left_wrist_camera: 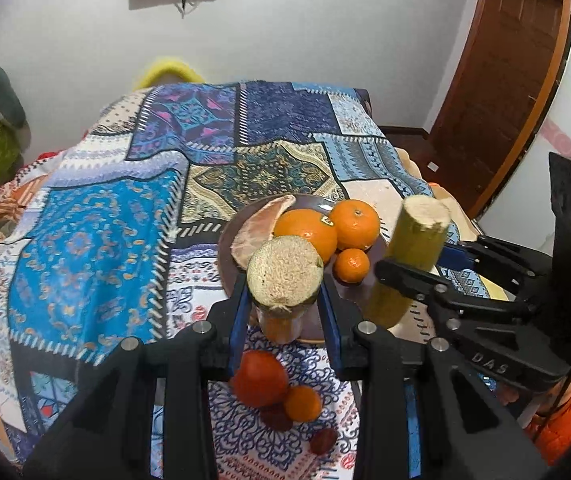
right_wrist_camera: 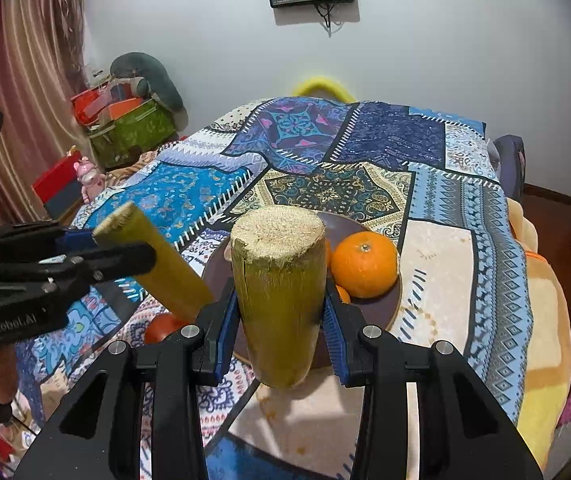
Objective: Organize fruits
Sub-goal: 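Lay the yellow cylinder on the plate with the left gripper while the right gripper lays its cylinder there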
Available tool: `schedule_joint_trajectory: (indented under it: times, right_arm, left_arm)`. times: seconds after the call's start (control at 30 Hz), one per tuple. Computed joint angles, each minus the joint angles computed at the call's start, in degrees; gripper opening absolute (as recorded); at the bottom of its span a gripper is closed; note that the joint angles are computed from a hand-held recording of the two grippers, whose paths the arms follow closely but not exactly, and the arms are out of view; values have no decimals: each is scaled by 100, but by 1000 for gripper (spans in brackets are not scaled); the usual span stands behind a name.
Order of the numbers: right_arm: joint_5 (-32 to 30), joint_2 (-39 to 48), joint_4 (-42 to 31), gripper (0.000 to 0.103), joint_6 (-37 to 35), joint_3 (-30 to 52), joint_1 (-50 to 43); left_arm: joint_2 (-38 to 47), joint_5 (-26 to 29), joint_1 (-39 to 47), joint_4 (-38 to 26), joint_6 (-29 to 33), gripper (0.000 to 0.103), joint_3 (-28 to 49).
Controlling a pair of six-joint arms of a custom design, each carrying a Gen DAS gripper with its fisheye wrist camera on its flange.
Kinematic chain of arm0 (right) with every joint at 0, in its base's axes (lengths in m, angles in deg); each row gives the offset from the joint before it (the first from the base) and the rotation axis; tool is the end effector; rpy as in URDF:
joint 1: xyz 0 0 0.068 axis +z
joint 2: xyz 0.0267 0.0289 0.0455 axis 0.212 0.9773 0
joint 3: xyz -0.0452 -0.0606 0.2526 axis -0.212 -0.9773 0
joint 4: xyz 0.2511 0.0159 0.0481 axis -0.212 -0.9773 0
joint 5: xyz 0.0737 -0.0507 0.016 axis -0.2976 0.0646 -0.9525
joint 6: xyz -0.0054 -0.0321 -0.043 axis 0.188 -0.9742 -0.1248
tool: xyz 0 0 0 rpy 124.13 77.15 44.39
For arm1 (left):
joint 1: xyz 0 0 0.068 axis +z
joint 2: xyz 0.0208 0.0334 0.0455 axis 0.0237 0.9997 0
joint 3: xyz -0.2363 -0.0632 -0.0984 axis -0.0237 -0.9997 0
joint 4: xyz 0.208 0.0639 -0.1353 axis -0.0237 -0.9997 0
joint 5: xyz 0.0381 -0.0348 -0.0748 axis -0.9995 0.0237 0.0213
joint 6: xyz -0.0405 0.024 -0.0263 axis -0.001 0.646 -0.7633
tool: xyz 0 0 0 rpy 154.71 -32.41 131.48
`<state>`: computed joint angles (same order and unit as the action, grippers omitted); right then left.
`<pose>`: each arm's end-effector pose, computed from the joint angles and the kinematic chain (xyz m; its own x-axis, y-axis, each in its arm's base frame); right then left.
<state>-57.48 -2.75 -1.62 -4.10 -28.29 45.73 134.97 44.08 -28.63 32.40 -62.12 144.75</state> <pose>0.2473 0.1573 0.2263 -0.7212 -0.0164 -0.6926 -0.1957 0.9638 0.1810 0.3578 -0.2092 0.1682 -0.7220 0.2574 -0.6422 0.4413 0.8863 -0.1408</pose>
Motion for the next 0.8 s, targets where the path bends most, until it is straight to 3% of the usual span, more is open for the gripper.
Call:
schedule_joint_trajectory:
  times: [0.6,0.8]
  right_arm:
    - [-558,844,426,36,-296,206,-470]
    - [-564,946,525,39,-405,227,-618]
  left_arm:
    - [1355,262,127,-171,-199,33,1454]
    - [1522,-25,94,-115,-182,34,1634]
